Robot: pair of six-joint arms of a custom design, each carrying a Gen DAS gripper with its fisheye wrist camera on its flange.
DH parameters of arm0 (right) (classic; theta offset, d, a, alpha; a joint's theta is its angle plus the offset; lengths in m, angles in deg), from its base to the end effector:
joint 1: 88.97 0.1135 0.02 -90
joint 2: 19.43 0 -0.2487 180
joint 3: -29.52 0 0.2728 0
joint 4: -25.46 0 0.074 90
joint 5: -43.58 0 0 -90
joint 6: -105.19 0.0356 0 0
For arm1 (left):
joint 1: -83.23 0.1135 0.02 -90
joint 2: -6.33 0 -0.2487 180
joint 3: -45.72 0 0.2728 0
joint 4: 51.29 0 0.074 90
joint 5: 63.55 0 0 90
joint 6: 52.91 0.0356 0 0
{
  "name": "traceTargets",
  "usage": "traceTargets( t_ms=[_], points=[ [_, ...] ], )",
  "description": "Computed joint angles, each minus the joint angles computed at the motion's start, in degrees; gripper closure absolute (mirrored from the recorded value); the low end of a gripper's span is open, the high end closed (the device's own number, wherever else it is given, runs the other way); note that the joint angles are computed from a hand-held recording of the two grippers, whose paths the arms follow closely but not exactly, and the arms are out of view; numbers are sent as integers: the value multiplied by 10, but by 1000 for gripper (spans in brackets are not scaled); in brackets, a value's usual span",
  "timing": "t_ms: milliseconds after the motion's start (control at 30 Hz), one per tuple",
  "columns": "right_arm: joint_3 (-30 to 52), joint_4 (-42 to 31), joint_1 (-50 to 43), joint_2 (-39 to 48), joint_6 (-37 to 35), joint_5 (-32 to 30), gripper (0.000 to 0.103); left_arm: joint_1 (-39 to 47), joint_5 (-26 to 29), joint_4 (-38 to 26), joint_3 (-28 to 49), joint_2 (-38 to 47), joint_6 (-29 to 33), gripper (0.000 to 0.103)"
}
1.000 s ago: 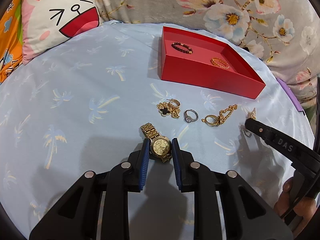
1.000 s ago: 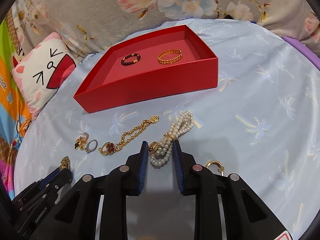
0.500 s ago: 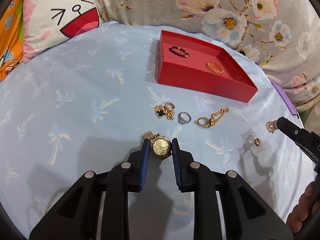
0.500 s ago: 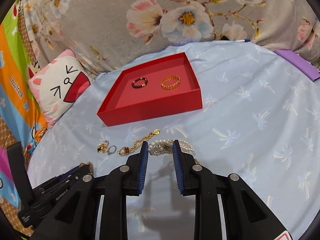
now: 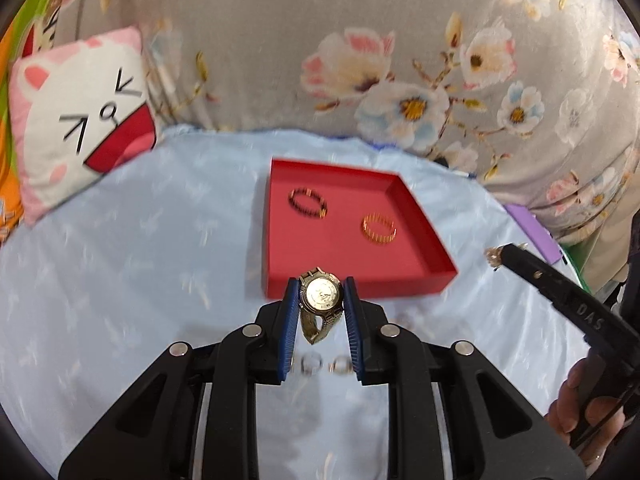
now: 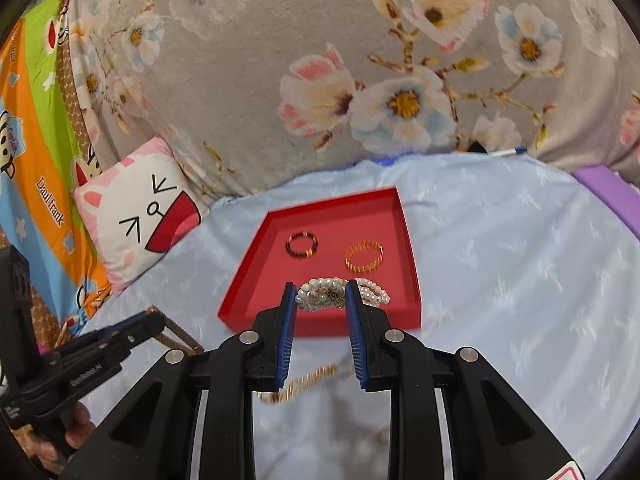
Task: Organize jewelry
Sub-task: 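Carry watch with left tool while right tool carries pearl strand to red box, then open both tools to release watch and pearls in box, then withdraw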
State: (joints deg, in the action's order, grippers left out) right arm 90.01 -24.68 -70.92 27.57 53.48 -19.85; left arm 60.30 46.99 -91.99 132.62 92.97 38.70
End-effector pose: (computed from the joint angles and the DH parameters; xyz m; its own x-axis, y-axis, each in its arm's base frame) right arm 0.1956 0.0470 0.2958 -0.4058 0.4507 -0.7952 0.4020 0.8693 0.2876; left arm 0.3266 -0.1517 0.2934 -0.5800 0.2739 -0.7672 0.6273 0.7510 -0.2061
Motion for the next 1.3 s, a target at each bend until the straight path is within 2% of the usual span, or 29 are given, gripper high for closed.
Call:
traceTargets(
  t_ms=[133,300,500,700,867,933,967,1000,1033,1067,1100,1167,1300],
  points=[
    [34,57,-84,65,-53,-81,80,-20,-15,-5,112,71,-6,82],
    [53,117,-161,149,-71,-171,80,-44,-30,-26,250,176,-8,82],
    [64,157,-203,242,-75,-220,80,-65,-42,-69,381,303,-11,82],
    [49,190,-224,288,-73,-245,80,-81,-65,-92,443,383,-8,82],
    [35,212,-238,308,-73,-269,79,-84,-76,-98,463,412,-14,81],
    [26,228,-242,307,-78,-275,74,-84,-73,-96,468,420,-11,81],
    [19,236,-242,300,-76,-268,68,-84,-73,-90,464,418,-12,80],
    [13,239,-241,290,-72,-256,50,-83,-74,-86,462,416,-14,76],
    [4,247,-239,277,-68,-246,39,-81,-71,-79,453,409,-19,57],
    [-9,256,-236,255,-64,-235,37,-79,-69,-68,441,400,-25,41],
    [-18,256,-233,234,-63,-226,36,-74,-66,-48,414,380,-37,35],
    [-31,246,-232,195,-61,-222,36,-70,-66,-27,383,354,-43,32],
    [-75,197,-200,84,-51,-195,36,-54,-61,23,271,267,-52,32]
  ],
)
